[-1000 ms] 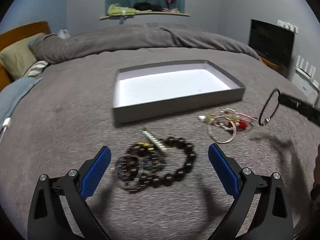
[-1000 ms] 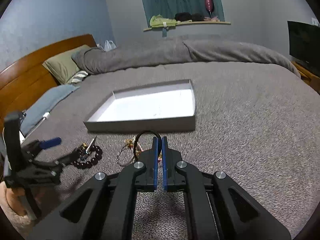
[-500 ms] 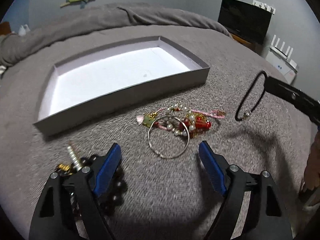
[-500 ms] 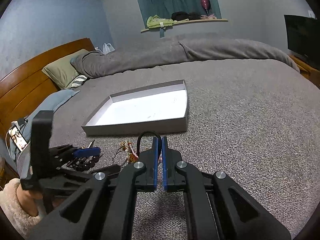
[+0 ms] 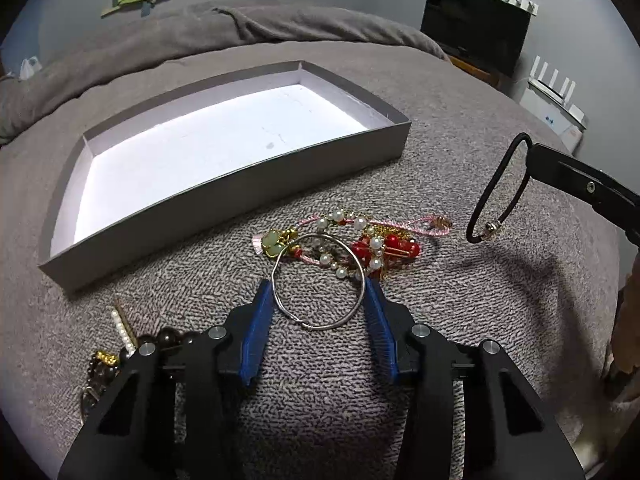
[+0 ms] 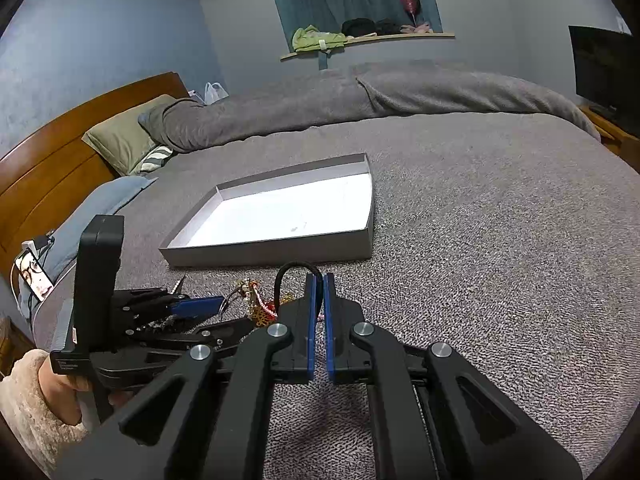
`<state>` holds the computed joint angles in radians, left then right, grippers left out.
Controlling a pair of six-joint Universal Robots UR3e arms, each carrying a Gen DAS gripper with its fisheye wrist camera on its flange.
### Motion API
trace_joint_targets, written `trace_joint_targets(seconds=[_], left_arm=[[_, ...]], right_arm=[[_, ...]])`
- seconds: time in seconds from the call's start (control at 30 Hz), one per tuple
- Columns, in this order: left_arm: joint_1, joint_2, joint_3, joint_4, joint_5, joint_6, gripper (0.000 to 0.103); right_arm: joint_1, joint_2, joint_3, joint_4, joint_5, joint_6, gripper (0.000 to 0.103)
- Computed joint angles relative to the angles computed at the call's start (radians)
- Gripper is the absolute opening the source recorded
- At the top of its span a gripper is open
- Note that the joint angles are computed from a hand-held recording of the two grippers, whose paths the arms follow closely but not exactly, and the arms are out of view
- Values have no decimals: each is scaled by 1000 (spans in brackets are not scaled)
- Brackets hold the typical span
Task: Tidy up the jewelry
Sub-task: 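Grasp the silver hoop ring from the beaded pile with the left tool while the right holds the hair tie, then carry the silver ring into the white tray and open the left tool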
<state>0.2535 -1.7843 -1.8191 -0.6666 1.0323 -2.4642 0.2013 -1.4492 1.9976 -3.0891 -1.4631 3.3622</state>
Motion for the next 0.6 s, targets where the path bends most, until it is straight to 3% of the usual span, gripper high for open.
trace_joint_targets(seconds=[0.33,0.47,0.6], left_arm=[[77,173,-107,32,-55,42,48],[110,154,28,-74,-61,53,48],[122,34,264,-122,-28,25,48]], right_arm=[[23,24,-42,15,-49,7,4],[42,69,-179,79,-75,-34,4],[53,172,-401,139,-118,-93,4]])
